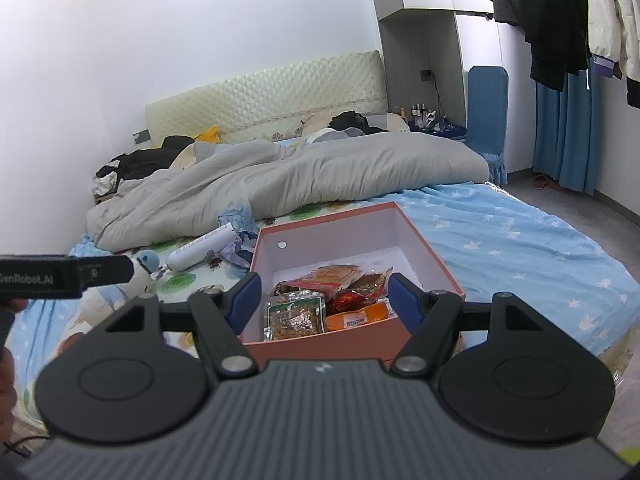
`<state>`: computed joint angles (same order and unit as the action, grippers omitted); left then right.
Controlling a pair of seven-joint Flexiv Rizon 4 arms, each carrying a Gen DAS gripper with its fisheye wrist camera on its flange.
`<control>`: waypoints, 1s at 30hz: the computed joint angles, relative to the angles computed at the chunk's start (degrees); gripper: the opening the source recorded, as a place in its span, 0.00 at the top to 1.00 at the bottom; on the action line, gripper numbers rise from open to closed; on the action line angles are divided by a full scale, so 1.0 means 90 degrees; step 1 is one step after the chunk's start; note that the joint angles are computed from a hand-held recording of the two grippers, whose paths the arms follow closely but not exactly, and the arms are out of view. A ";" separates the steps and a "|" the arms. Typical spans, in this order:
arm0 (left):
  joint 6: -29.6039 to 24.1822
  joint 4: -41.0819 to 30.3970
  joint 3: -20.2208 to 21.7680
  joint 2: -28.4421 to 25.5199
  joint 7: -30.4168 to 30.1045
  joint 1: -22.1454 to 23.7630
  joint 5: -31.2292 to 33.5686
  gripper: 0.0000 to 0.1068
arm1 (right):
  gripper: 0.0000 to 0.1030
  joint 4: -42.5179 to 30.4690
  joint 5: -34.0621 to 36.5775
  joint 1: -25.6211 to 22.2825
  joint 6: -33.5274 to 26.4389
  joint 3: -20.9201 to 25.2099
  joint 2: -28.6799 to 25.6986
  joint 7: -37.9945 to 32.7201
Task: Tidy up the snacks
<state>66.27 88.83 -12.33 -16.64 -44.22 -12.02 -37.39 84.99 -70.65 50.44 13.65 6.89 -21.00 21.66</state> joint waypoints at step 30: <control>-0.0151 -0.0278 -0.0028 -0.0258 -0.0160 0.0014 0.0200 0.04 | 0.00 -0.0027 0.0140 -0.0058 -0.0139 -0.0047 -0.0096 0.0149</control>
<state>64.92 86.33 -12.58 -18.96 -45.66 -11.89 -35.59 84.74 -69.39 49.92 12.40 6.47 -21.86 23.00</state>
